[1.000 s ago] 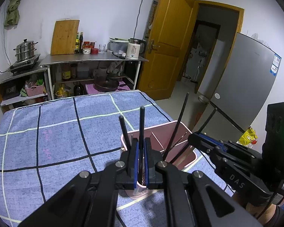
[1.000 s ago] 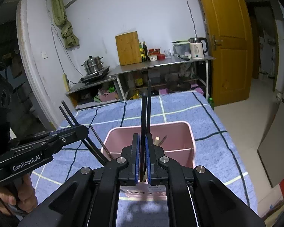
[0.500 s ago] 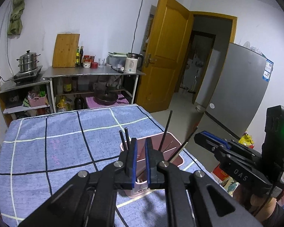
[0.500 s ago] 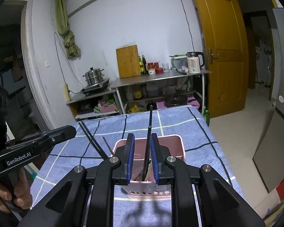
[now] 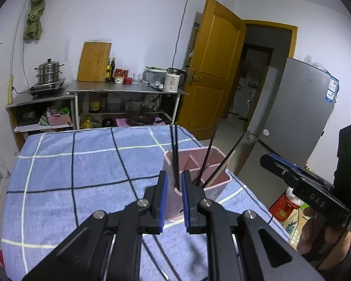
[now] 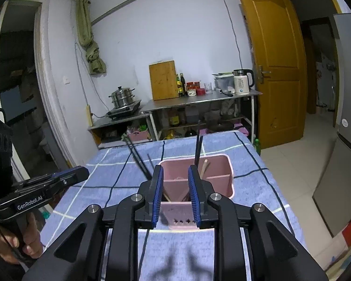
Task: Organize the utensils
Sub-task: 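Move both open tools back toward the dark sticks on the cloth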
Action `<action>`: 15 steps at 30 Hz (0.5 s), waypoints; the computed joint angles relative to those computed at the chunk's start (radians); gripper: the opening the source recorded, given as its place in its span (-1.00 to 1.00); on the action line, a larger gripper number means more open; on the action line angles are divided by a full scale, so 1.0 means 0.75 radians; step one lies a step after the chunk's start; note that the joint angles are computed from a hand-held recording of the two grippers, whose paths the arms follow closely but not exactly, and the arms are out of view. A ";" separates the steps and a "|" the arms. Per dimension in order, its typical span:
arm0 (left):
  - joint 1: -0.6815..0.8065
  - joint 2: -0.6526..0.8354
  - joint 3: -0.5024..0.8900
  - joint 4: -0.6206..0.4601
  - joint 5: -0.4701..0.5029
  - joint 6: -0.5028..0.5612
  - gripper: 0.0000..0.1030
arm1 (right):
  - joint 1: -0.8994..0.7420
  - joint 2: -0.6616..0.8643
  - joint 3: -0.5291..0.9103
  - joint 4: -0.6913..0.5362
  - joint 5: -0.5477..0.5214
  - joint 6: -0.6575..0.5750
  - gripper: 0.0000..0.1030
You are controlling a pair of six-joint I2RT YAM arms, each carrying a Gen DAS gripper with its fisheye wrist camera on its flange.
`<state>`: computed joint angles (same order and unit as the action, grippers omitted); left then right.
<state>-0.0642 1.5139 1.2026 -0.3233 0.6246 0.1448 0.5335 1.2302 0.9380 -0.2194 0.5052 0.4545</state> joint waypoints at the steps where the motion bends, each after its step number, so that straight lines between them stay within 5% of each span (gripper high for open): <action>1: 0.010 -0.015 -0.030 0.016 0.001 0.004 -0.75 | 0.015 0.001 -0.005 0.000 0.010 0.005 -0.51; 15: 0.139 -0.171 -0.379 0.175 -0.022 0.057 -0.75 | 0.243 0.072 -0.085 0.063 0.165 0.025 -0.49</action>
